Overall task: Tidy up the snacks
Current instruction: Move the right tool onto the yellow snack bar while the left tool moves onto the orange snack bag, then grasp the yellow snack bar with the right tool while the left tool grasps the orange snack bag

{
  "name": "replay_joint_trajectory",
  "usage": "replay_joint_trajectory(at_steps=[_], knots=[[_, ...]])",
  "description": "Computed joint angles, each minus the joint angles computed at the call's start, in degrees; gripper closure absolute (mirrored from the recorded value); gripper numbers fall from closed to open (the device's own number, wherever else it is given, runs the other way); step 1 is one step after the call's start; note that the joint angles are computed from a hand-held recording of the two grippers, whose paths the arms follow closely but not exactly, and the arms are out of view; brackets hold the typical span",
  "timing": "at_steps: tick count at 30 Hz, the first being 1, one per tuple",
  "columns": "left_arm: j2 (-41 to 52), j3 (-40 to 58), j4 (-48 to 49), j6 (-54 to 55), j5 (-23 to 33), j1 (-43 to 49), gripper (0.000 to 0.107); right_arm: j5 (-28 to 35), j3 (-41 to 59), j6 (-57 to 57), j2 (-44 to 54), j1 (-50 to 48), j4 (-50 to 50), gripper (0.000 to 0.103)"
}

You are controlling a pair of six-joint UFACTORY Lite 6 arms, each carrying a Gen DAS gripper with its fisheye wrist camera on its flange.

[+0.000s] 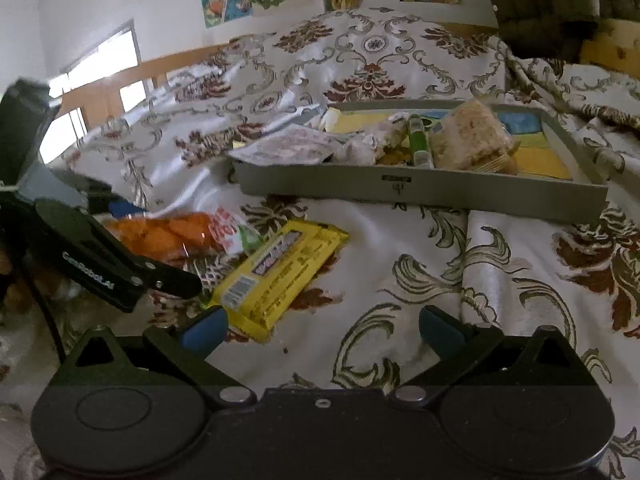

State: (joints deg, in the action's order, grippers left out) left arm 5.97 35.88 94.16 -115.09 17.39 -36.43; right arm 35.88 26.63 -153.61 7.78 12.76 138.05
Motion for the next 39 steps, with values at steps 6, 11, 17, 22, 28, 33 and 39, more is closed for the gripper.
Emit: replay_joint_trajectory(at_steps=[6,11,17,22,28,33,39], knots=[[-2.75,-2.07,3.88,-1.40,10.48,-8.04,0.006,1.88,3.79,9.80,2.31,-2.92,-10.04,0.008],[0.29,0.94,2.51,6.93,7.06,-7.98,0.006,-1.26,10.08,19.36,6.04,-1.97,-16.00,0.010],[3.79,3.65,0.64,9.54,1.38,-3.10,0.006,-7.26,18.21,30.77,10.20,1.90,-23.09,0.015],[2.40,2.76,1.59,8.89,-6.14,3.86,0.006,-10.51,25.24,42.24,14.14,6.39,-30.30,0.019],[2.71,3.03,-1.08,11.37,-5.51,3.12,0.008,-20.05,31.44,50.15,17.94,12.68,-34.38,0.020],[2.75,3.11,-2.93,13.44,-3.25,0.35,0.018,-25.52,29.47,38.67,16.45,15.25,-25.51,0.031],[0.63,1.96,-3.43,10.97,-2.27,-1.35,0.033,-23.73,23.16,32.09,11.33,11.26,-26.36,0.050]])
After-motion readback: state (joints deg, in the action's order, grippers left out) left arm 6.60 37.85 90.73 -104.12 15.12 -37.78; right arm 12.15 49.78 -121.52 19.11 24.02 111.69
